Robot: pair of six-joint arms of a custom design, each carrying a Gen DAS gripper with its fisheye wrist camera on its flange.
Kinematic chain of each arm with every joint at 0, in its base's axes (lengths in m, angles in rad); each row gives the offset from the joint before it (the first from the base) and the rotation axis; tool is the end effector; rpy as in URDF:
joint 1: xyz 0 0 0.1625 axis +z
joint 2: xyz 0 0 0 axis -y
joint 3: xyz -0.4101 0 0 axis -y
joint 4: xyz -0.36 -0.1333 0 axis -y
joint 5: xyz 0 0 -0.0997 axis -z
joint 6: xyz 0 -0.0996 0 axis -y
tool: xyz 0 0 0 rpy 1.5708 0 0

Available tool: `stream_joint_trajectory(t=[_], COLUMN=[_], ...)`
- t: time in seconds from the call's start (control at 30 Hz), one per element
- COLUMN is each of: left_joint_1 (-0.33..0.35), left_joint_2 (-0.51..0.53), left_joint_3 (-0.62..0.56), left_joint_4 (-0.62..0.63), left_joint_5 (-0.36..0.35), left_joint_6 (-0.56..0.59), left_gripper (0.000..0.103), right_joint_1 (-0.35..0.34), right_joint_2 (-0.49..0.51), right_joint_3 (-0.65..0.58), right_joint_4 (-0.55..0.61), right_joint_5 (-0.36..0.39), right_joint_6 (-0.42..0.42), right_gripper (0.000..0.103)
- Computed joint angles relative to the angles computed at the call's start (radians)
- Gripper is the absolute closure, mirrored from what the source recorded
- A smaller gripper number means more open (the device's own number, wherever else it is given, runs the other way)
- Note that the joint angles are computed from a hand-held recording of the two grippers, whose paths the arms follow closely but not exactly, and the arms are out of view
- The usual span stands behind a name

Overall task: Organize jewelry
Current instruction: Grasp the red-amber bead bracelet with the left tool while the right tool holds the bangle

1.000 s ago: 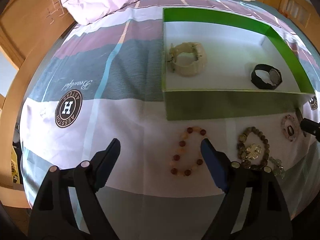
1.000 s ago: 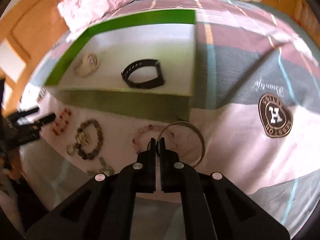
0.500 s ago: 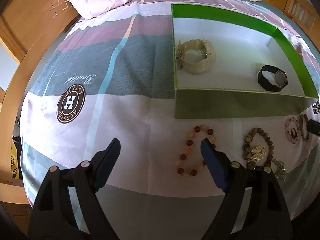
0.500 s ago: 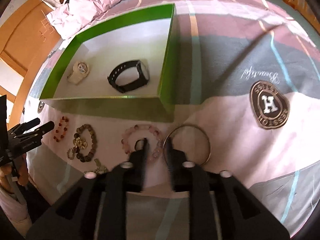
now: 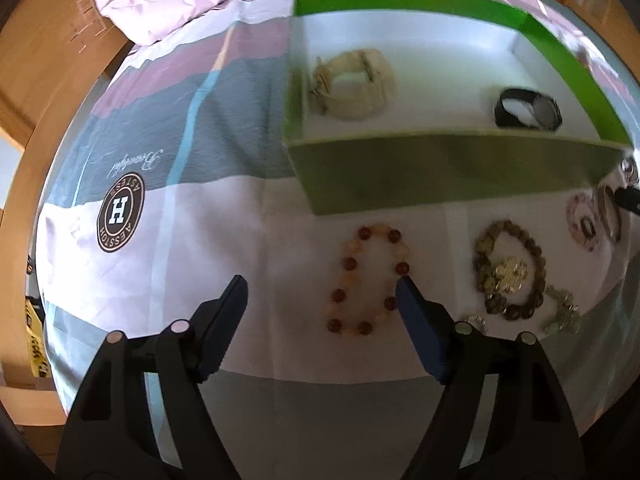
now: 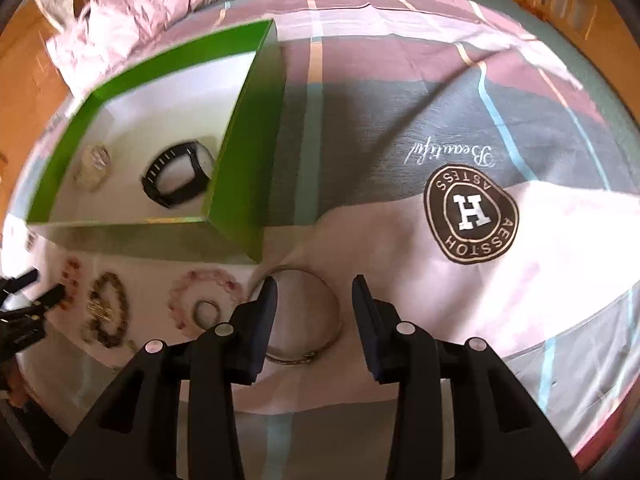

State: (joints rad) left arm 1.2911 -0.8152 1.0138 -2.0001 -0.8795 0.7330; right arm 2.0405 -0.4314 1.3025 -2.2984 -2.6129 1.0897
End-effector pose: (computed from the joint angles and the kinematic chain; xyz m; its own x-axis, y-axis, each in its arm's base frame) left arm -0.0176 -0.7740 0.3381 -0.4004 0.6800 -0.6142 0.7221 0.6468 0.2453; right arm 0.3571 -0.5991 -0.0054 -0.5794 0.6258 0.5222 0.1419 0.7084 -0.6914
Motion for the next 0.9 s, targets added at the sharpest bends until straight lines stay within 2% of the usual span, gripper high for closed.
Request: stream_joint_trajectory(t=[0.1,0.2,0.27,0.3,0.37,0.47,0.53,0.6,0.73,0.9], left_joint_1=[0.000,0.000,-0.001,-0.001,-0.001,-0.001,0.001,0.002,0.008,0.014], left_joint_2=[-0.001,-0.001,-0.007,-0.008,-0.010,-0.018,-0.018,-0.013,0.012,0.031], left_joint_3=[0.006,0.006,0.019,0.024,0.026,0.029,0.013,-0.005,-0.062,-0.119], left_joint_4=[0.007,0.002,-0.005,-0.010,-0.006,0.019,0.058,0.082,0.120,0.152], left_joint_5=[0.005,0.005,0.005,0.005,-0.004,-0.026,-0.052,-0.062,-0.064,-0.087], left_joint_6=[-0.005,0.001,0.004,0.007,0.009,0.003,-0.011,-0.026,-0.076,-0.125], left_gripper=[0.027,0.027,0.027,0.029,0.035,0.053,0.069,0.069,0.057,0.056], right_joint_1=[-0.015,-0.009,-0.007,-0.003,-0.001,0.007,0.008,0.011,0.005,-0.003], right_joint_2=[-0.003,0.010,0.017,0.021,0.030,0.037,0.034,0.033,0.042,0.037], right_joint_3=[0.009,-0.018,-0.018,-0.022,-0.030,-0.033,-0.025,-0.021,-0.037,-0.027], right_joint_4=[0.036,0.091,0.058,0.068,0.045,0.030,0.011,0.010,0.006,-0.013], right_joint_5=[0.024,-0.006,-0.002,-0.006,0.000,-0.001,0.002,0.007,0.013,0.013], right_joint_6=[0.018,0.020,-0.023,-0.023,-0.067,-0.087,-0.095,-0.088,-0.094,-0.110], right_gripper=[0.064,0.065,0.077,0.087,0.097,0.099,0.099,0.099,0.099,0.099])
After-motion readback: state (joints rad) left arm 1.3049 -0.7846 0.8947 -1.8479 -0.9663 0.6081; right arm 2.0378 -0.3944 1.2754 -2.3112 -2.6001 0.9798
